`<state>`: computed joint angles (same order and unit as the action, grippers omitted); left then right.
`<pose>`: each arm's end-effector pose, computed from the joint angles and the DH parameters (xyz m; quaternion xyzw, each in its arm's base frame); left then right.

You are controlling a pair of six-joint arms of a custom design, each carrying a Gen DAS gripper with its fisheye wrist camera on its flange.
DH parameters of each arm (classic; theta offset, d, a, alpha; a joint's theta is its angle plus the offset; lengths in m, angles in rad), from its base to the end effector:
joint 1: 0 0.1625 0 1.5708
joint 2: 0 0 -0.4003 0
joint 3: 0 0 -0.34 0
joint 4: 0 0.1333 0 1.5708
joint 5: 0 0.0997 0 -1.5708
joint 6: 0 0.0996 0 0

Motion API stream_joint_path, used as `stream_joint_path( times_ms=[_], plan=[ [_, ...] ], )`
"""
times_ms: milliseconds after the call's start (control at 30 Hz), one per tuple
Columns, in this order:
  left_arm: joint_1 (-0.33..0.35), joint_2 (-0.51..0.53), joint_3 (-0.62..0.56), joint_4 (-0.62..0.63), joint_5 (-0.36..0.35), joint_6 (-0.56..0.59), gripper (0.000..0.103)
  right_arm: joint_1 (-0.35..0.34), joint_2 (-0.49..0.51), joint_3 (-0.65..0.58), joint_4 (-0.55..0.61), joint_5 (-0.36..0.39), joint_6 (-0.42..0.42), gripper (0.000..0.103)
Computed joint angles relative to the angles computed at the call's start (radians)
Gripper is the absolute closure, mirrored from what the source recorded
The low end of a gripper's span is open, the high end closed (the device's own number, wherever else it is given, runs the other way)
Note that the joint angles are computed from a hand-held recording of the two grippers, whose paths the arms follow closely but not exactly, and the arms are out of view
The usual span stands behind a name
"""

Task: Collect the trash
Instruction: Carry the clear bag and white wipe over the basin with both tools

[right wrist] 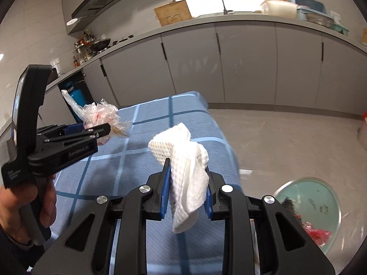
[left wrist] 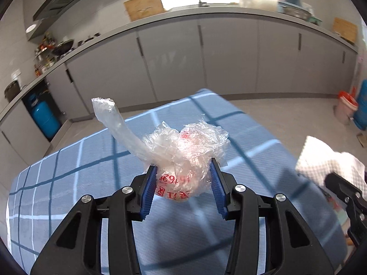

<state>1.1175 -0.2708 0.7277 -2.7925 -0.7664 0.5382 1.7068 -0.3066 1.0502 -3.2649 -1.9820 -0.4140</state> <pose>-0.1706 -0.8185 0.1388 0.2776 0.8204 -0.3277 0.3774 0.1962 -0.7444 0.0812 0.1465 -0.8631 0.4185 0.2418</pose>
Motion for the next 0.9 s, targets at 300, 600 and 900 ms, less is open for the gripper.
stream_joint_path(
  times_ms=[300,600,900],
  plan=[
    [-0.052,-0.020,0.130,-0.034,-0.035,0.006,0.058,-0.031,-0.096,0.163,-0.133,-0.025,0.013,0.077],
    [-0.084,0.005,0.149,-0.021,-0.064,0.016,0.058,-0.064,-0.159,0.270,-0.220,-0.053,0.027,0.077],
    [-0.119,0.029,0.185,-0.021,-0.111,0.029,0.058,-0.101,-0.209,0.339,-0.280,-0.083,0.043,0.077]
  ],
)
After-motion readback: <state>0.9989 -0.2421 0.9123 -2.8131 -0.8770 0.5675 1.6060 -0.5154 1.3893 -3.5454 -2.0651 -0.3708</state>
